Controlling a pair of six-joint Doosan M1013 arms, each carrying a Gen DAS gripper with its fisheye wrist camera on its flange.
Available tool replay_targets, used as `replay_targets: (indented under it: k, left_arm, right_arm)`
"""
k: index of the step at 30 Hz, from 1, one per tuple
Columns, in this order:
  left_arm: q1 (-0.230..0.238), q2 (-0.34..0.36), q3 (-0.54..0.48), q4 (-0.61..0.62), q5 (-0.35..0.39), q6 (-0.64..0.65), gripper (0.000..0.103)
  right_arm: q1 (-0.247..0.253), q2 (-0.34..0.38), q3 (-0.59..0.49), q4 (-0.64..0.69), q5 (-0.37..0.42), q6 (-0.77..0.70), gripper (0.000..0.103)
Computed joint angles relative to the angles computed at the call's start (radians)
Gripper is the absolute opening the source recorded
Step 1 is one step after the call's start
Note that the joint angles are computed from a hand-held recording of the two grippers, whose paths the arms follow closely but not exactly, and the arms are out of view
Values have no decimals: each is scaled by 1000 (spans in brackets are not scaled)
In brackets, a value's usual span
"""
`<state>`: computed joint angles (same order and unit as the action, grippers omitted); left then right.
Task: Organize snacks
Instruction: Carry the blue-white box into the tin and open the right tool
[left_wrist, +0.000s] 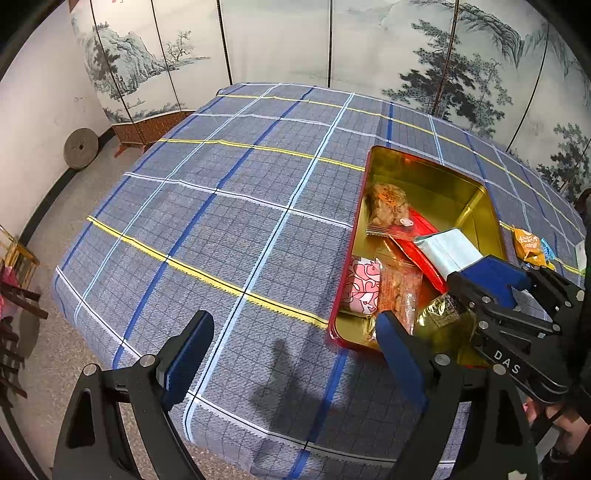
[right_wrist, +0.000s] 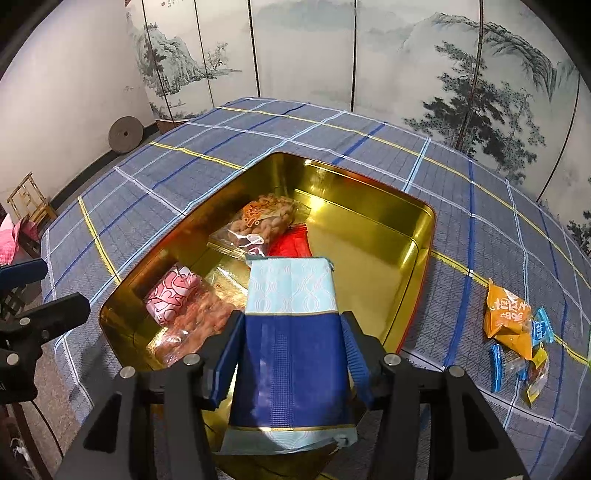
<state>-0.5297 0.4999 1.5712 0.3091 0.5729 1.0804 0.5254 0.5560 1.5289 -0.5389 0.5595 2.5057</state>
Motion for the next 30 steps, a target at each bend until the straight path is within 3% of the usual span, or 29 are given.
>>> replay_targets:
  k: [21,30]
  left_arm:
    - [-22,-12,0,-1,-4,14,87]
    - [-45,-2,-22,-14,2,47,87]
  right_arm:
    - [21,-51,49,-163,-1,112,59]
    - [8,-106,125,-266,-19,260,59]
